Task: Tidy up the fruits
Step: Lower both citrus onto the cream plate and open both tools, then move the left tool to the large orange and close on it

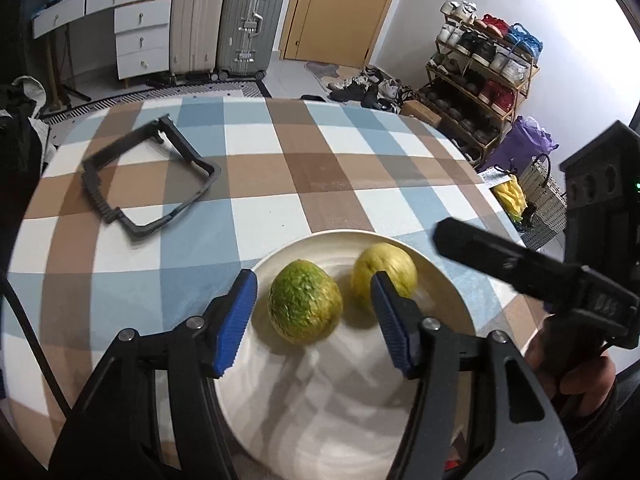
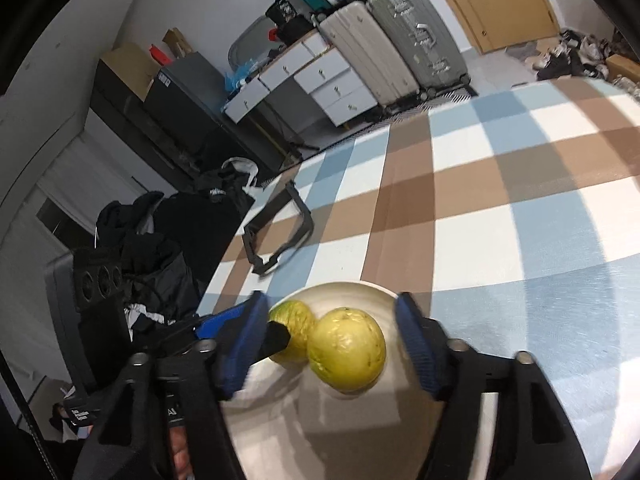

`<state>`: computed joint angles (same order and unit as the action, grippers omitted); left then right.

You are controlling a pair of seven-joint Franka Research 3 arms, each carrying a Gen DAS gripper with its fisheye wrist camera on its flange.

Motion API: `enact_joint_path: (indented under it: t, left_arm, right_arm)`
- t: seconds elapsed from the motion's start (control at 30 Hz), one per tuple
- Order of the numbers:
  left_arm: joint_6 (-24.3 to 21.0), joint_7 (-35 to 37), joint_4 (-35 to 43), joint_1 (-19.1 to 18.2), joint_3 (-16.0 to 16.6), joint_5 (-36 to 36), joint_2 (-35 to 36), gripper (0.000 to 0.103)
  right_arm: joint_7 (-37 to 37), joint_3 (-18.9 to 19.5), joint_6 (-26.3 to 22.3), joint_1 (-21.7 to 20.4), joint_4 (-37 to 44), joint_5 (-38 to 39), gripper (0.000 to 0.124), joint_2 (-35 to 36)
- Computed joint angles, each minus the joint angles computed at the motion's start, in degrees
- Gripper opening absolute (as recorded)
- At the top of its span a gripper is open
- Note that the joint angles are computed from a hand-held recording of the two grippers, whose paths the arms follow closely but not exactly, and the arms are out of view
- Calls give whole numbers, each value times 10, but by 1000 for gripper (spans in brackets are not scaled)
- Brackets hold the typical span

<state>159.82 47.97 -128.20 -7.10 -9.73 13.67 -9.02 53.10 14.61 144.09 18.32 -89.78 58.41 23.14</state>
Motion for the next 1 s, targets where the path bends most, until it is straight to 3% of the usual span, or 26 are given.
enact_joint_path:
  t: [0.07, 0.17, 0.3, 0.43, 0.6, 0.73, 0.87, 1.0]
  left_arm:
    - [-11, -26, -10, 5, -8, 20, -22, 68]
    - [-31, -60, -30, 7, -18, 35, -63, 76]
    - [-63, -104, -54, 11, -36, 68, -118, 78]
    - [-122, -146, -70, 11, -64, 107, -176, 82]
    - [-154, -175, -97, -8, -86, 134, -242, 86]
    - [-169, -206, -125, -24, -102, 145, -295, 102]
    - [-180, -230, -149, -41, -113, 150, -334, 102]
    - [-192, -248, -175, -64, -114, 139, -363, 102]
  right_arm:
    - [-19, 4, 8, -6, -19, 19, 72, -21]
    - [-49, 1, 29, -6, -67, 50, 86, -69]
    - [-106, -12, 62, 5, -142, 103, 98, -148]
    - [-169, -35, 90, 27, -216, 169, 101, -227]
    - [-238, -58, 152, 70, -302, 226, 103, -316]
    - [-290, -66, 199, 101, -360, 261, 103, -373]
    - [-302, -58, 268, 126, -405, 257, 103, -412]
    - [-373, -63, 309, 160, -436, 317, 103, -445]
